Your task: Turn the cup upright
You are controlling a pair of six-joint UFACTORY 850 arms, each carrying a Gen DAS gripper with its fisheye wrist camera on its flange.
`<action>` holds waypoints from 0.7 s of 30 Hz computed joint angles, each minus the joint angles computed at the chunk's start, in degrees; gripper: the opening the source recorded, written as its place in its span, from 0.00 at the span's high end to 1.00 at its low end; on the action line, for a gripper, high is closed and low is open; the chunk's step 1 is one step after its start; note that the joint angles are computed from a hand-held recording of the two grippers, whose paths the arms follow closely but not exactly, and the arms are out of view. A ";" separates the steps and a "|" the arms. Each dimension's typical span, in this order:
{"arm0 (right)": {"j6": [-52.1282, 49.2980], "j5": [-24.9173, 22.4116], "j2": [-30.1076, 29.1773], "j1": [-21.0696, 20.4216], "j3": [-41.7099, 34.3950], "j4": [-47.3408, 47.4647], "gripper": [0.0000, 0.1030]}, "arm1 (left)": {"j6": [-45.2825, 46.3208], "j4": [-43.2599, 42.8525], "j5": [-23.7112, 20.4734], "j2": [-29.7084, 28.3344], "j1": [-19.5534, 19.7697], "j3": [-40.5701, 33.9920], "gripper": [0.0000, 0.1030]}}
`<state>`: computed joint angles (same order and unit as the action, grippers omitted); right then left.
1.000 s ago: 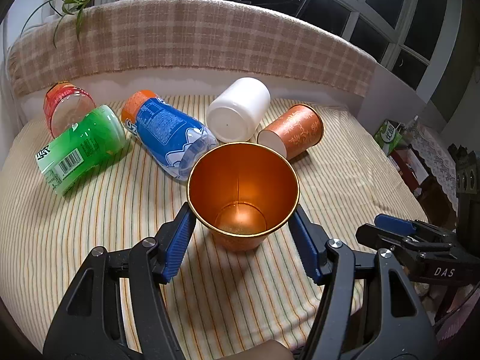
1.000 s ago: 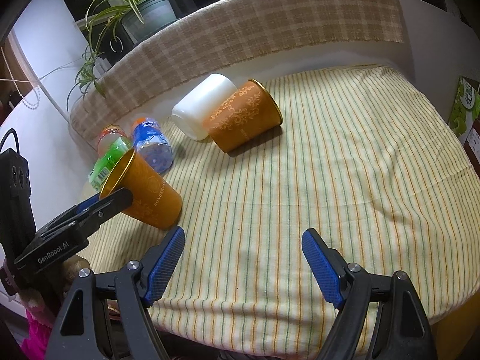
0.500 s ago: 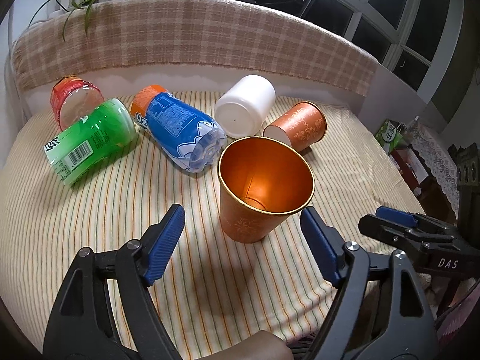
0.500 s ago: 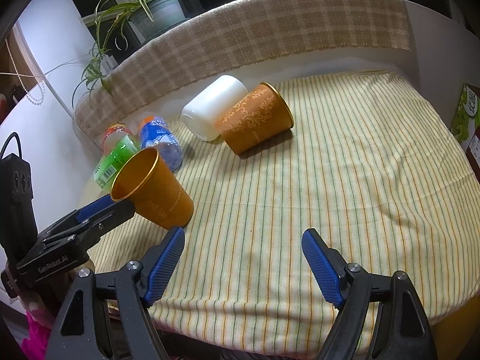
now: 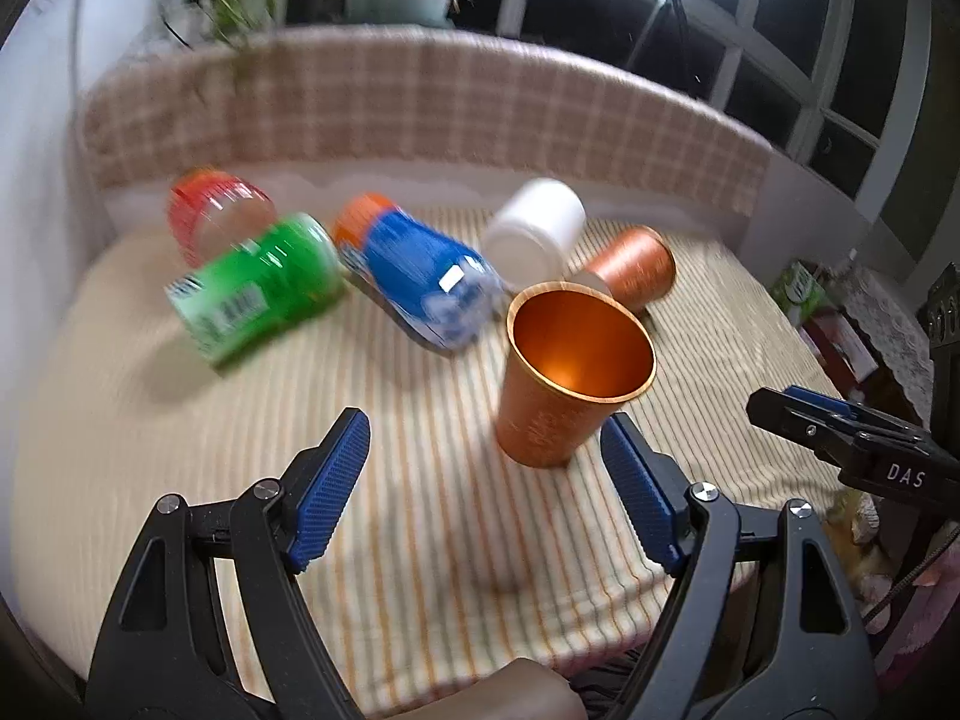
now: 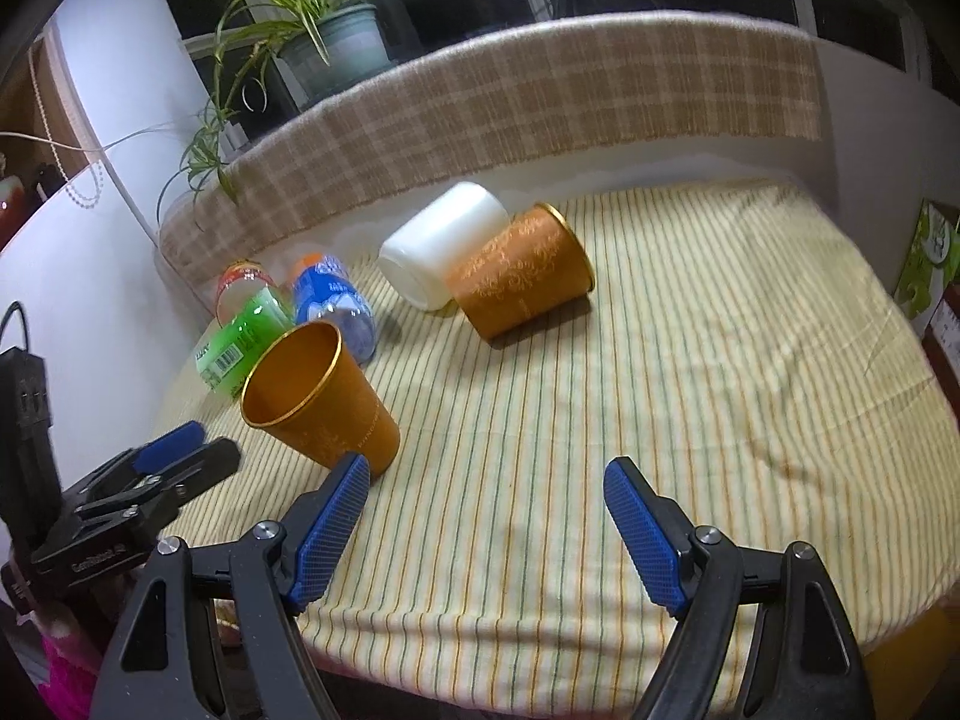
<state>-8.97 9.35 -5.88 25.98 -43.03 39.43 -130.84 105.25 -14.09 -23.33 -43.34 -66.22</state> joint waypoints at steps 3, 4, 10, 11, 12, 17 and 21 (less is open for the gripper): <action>-10.95 3.29 0.74 1.39 0.28 10.46 0.15 | -3.48 2.99 -6.08 2.24 -1.40 2.21 0.14; -15.69 5.16 0.99 2.17 0.35 14.79 0.14 | -5.13 4.40 -8.47 3.03 -1.95 3.05 0.08; -27.30 13.56 1.49 5.61 -0.03 24.58 0.07 | -5.85 5.32 -19.84 5.86 -4.83 5.43 0.01; -27.53 14.60 1.56 5.97 -0.09 24.68 0.01 | -5.71 5.12 -20.55 6.10 -5.02 5.58 0.01; -27.27 16.02 1.66 6.42 -0.01 24.59 0.00 | -5.82 5.01 -21.28 6.29 -5.20 5.75 0.01; -29.41 20.73 1.74 8.11 -0.24 26.78 0.00 | -5.02 3.96 -22.00 6.63 -5.47 6.04 0.01; -29.49 21.36 1.79 8.38 -0.24 26.64 0.00 | -4.39 3.01 -22.03 6.54 -5.55 5.90 0.01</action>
<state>-38.46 30.71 -4.09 34.37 -43.27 66.07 -135.23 108.26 -36.12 -16.79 -48.89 -60.32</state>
